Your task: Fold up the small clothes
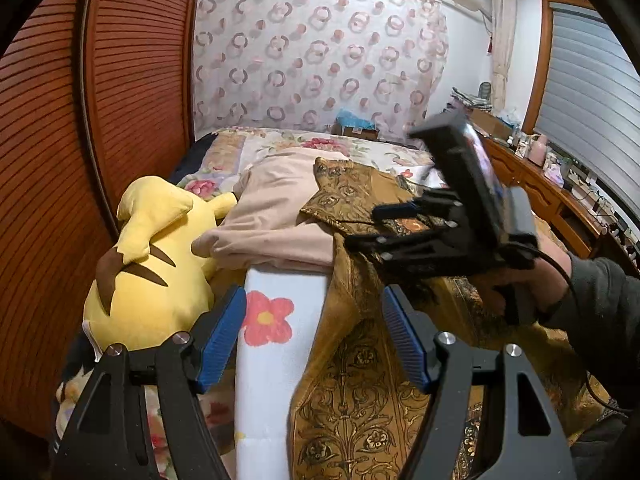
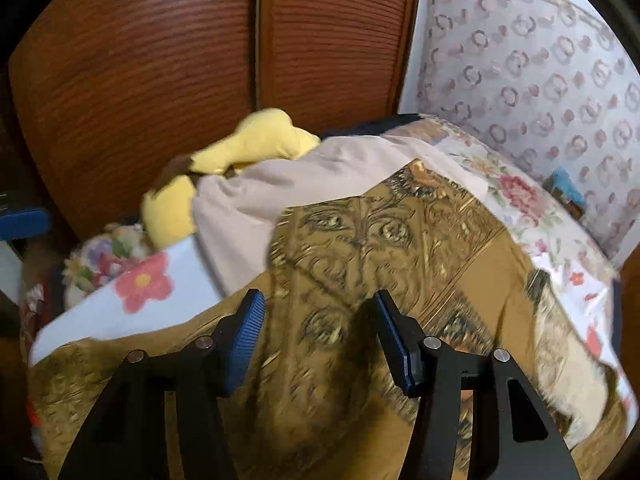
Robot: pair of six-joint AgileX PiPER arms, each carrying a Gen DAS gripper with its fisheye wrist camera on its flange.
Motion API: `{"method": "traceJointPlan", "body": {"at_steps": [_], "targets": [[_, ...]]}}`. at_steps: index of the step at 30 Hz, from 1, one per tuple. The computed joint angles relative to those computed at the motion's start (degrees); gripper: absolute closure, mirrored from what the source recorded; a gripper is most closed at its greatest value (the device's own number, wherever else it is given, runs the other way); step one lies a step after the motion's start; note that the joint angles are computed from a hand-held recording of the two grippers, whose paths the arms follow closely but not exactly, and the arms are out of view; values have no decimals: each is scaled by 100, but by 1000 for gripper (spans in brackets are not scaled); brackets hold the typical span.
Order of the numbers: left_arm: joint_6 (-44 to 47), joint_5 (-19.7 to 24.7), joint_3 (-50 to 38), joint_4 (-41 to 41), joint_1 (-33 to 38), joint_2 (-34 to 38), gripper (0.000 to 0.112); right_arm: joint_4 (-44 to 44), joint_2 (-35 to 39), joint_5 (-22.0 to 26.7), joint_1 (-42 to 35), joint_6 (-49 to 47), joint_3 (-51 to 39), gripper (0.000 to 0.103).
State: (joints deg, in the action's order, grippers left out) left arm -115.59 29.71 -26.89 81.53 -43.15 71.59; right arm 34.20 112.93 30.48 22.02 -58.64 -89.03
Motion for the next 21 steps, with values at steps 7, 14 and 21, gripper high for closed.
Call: {"method": "traceJointPlan", "body": {"at_steps": [7,14,21], "targets": [[-69,96,12,-16,-128,35,41,-493,187,168,57,704,-468,95],[-202,79,-56,95,-180,117,41,469,-395,27,-513,313,259,95],[-215,-42,-435,163,-232,581,41,1654,-856,-90,-1071,-678,1039,75]]}}
